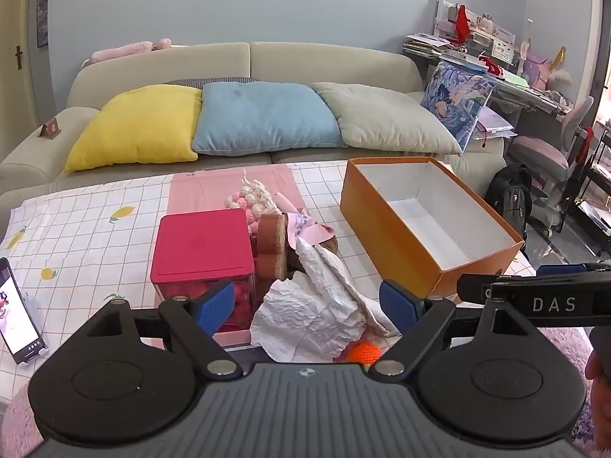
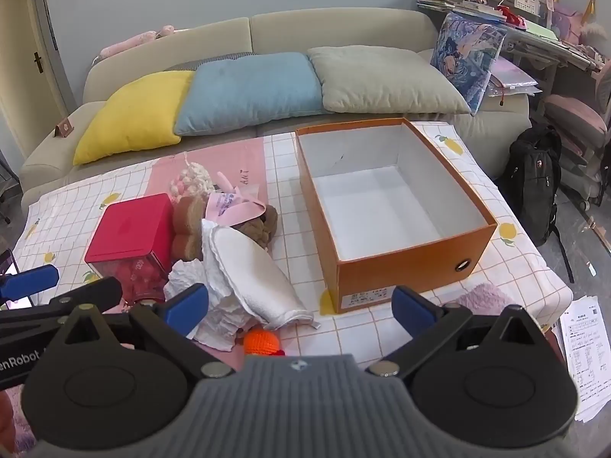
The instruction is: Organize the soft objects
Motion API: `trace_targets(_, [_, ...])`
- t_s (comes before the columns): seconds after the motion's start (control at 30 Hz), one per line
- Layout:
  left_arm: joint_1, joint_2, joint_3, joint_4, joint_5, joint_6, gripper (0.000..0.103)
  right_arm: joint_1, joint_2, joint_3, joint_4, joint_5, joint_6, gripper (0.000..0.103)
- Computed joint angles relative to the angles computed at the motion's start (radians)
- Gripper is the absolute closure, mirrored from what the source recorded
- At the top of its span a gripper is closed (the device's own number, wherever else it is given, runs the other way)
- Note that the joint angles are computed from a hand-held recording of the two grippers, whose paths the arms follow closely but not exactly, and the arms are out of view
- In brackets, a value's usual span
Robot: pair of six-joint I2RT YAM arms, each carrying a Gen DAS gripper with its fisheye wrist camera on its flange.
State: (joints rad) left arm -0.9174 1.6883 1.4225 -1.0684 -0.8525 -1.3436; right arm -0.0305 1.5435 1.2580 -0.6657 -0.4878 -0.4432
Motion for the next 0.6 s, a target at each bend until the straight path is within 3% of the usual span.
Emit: trace_targets(0.6, [0.001,-0.001,-0.001,-0.001,0.005,-0.003,0.003,0.008,0.007,0.006,-0.011,0.008,0.002,0.003])
